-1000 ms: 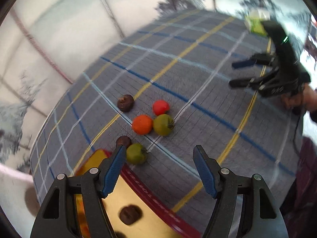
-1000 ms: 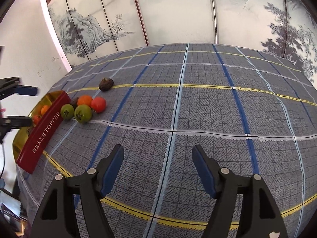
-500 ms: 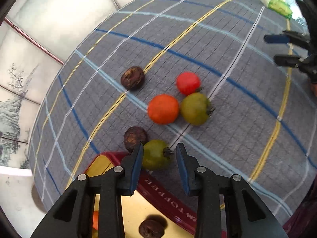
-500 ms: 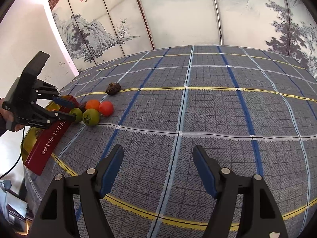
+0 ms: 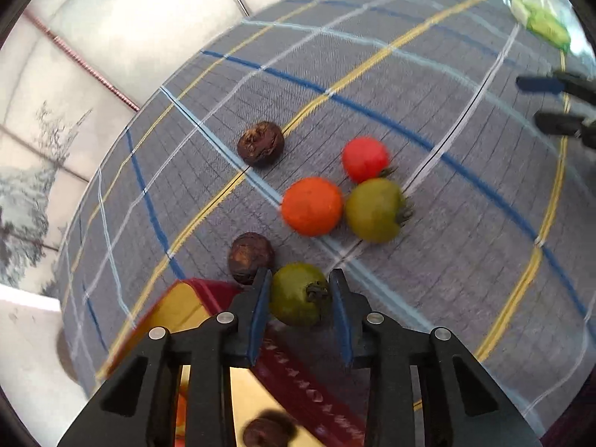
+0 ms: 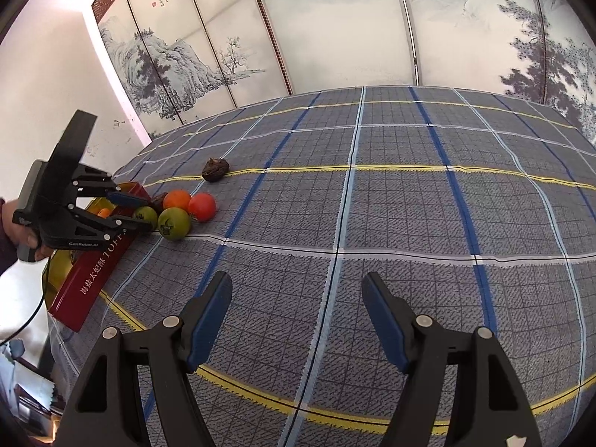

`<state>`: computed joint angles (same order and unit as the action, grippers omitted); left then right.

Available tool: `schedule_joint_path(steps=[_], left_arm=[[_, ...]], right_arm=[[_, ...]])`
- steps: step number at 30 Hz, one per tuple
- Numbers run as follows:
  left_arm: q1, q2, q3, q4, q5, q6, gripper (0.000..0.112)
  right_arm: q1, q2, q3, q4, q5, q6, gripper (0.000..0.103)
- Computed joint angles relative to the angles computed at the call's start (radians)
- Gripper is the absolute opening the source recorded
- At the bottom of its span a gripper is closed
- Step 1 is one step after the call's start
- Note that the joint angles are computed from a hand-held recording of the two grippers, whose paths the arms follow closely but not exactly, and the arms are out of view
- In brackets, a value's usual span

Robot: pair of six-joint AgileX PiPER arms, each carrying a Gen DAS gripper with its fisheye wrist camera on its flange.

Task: Organize fruits
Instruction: 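Lower the green lime into the tin and open the left gripper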

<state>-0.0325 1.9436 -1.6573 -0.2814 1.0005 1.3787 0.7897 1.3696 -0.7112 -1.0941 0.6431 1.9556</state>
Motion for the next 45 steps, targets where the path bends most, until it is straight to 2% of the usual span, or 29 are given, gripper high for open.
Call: schedule_joint_path(steps=[2,3,8,11,14,18,21,29,34,41,45], left_arm=[[0.017,-0.07,0.106,-0.063,-0.069,0.02,0.032],[0.03,-0.098,0.139,-0.098,-0.073,0.024,0.032],[0.142,-0.258,0.276,-0.284,-0.015,-0.002,0.032],[0.218,-0.333,0.334,-0.334,0.043,-0.021,0.032],[0.298,-0.451,0.454,-0.374,-0.003,0.019,0.032],[0.389,-0.51,0.509,-0.403,-0.025,0.055,0.033],[0.459,-0.485,0.476,-0.418,0.015,0.037,0.033],[0.583,-0.425,0.445,-0.461,-0.019,0.079,0.033],[0.623,-0.359,0.422,-0.472,-0.067,0.081,0.033],[0.682,-0.169,0.244,-0.412,-0.01,-0.072,0.033],[0.696,-0.123,0.199,-0.42,0.005,-0.089,0.033]], right_arm=[[-0.004,0.003,-0.005,0.011,0.001,-0.011,0.07],[-0.004,0.004,-0.006,0.013,0.002,-0.013,0.072],[-0.003,0.017,-0.02,0.037,0.014,-0.033,0.074],[-0.005,0.027,-0.032,0.059,0.022,-0.057,0.074],[-0.006,0.037,-0.044,0.08,0.031,-0.079,0.074],[-0.008,0.049,-0.058,0.111,0.047,-0.106,0.076],[-0.011,0.062,-0.074,0.139,0.061,-0.141,0.077],[-0.02,0.093,-0.113,0.202,0.096,-0.213,0.078],[-0.027,0.109,-0.13,0.231,0.11,-0.251,0.078],[-0.02,0.136,-0.162,0.256,0.141,-0.295,0.08],[-0.018,0.139,-0.166,0.258,0.145,-0.298,0.08]])
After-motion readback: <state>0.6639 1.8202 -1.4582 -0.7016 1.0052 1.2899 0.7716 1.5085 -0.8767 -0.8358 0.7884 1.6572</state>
